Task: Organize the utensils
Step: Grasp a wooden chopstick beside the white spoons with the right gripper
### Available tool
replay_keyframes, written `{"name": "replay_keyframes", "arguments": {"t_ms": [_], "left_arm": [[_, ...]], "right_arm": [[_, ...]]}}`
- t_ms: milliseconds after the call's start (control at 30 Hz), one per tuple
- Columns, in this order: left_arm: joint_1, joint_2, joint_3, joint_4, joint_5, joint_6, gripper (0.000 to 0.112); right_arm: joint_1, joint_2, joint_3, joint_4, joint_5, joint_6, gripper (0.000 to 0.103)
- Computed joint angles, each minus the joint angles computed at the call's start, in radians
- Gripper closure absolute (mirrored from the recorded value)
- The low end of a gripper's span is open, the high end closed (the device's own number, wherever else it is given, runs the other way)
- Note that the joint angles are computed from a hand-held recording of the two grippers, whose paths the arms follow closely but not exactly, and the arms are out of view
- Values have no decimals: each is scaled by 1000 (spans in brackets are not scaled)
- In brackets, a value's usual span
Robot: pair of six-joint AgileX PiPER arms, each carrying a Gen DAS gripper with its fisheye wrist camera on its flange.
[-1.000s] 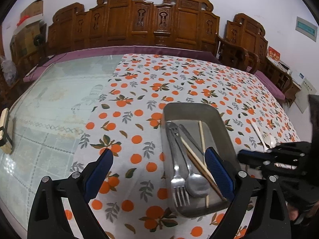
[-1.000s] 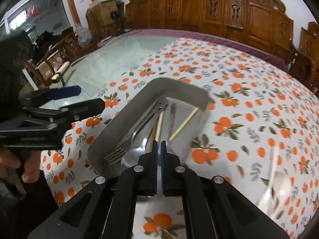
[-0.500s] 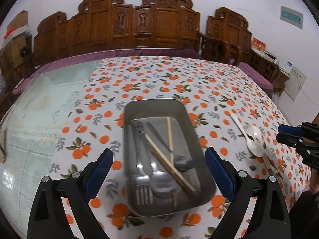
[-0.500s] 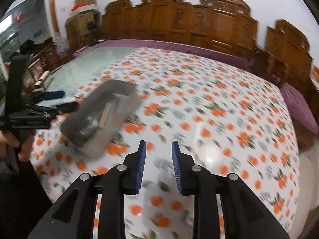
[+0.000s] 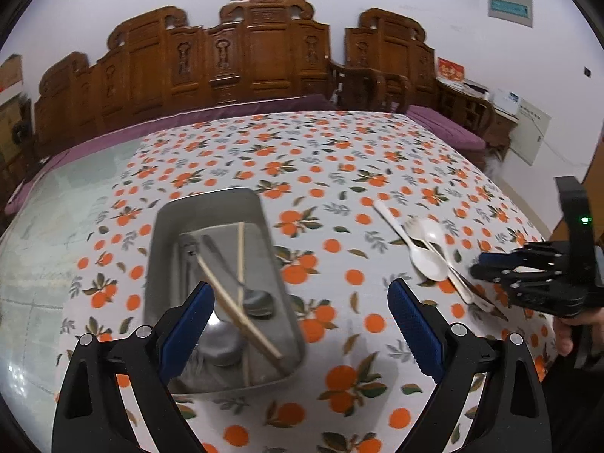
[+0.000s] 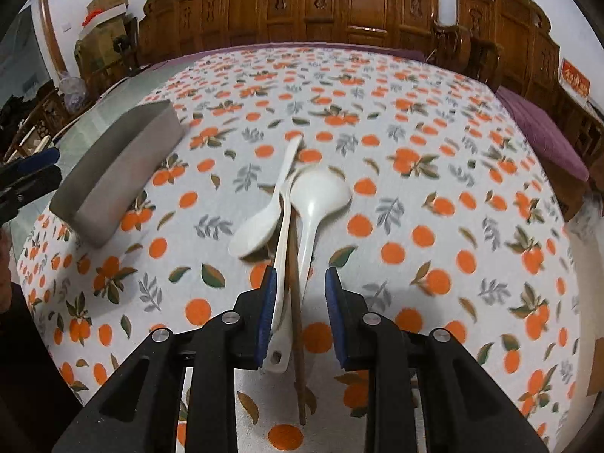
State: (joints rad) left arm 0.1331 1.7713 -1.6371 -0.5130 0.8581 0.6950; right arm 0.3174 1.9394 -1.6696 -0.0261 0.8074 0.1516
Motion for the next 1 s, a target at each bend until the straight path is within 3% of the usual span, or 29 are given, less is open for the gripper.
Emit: {"name": "replay_keyframes", "arguments": {"t_ms": [67,167,367,433,500,700,1000], "left_arm": [[-13,-11,22,1,-9,6,23],[-31,-18,40,9,-7,10,23],[-52,-28,68,16,-14,7,23],[-54,-33,77,10,-16,11,23],[-57,-35,83,8,-17,12,23],[-86,-40,108,46,-38,-15,23],[-164,-4,69,116,-29,-121,23]], "right_arm": [[0,4,3,5,0,-4,75],[-7,2,15,12,-1,-3,84],[-11,10,25,22,3,-8,87],[-10,12,22,37,3,-23,95],[-10,8,27,42,-5,-32,96],[-43,-52,62,111,-67,-66,97],[-85,-88,88,42,-128,-23,97]]}}
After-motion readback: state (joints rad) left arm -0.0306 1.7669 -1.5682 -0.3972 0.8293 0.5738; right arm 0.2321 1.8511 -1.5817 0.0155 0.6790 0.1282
